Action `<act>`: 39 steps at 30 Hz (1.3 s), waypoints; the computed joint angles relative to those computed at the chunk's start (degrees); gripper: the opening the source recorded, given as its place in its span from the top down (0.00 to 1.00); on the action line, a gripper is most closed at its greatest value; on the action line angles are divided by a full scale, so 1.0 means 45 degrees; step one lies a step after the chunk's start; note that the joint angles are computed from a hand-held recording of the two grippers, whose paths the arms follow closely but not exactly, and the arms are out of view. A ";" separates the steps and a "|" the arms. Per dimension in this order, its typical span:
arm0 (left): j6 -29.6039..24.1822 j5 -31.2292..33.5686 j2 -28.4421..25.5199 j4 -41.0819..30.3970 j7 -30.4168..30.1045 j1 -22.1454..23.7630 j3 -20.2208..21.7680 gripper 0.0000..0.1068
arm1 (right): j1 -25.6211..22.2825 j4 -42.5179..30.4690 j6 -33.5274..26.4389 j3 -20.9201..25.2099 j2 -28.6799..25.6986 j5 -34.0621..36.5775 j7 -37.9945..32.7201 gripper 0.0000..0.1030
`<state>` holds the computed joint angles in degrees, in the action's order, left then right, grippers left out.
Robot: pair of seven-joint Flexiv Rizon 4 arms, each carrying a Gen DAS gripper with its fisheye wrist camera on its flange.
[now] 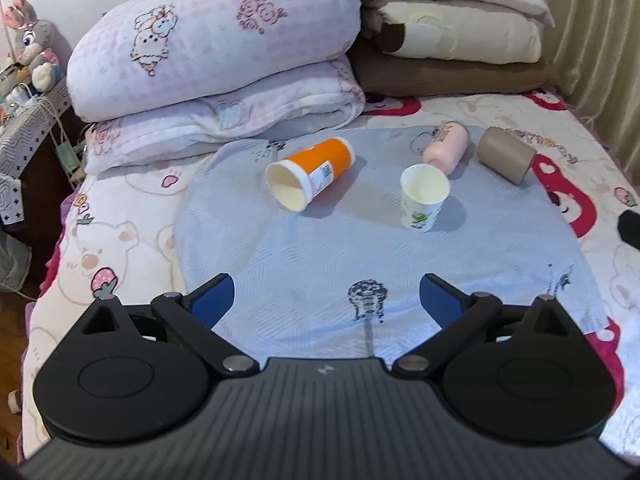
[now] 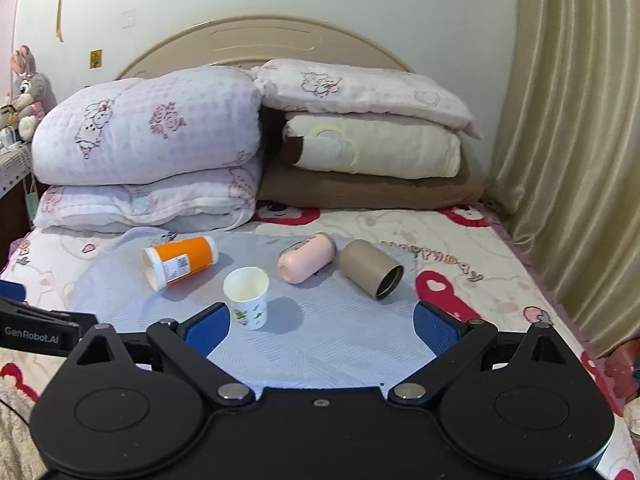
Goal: Flip cup upright
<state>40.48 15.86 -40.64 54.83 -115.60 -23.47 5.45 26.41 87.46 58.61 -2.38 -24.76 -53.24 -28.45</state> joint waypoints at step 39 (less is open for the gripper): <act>-0.0926 -0.0209 0.0042 -0.0047 0.0252 0.0110 -0.0145 0.06 | 0.0101 -0.0151 -0.0812 0.0261 -0.0109 0.1103 -0.0222 0.03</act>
<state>36.32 14.92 -40.46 54.62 -114.47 -22.98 4.79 26.87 86.78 54.95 -1.20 -25.25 -48.28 -29.45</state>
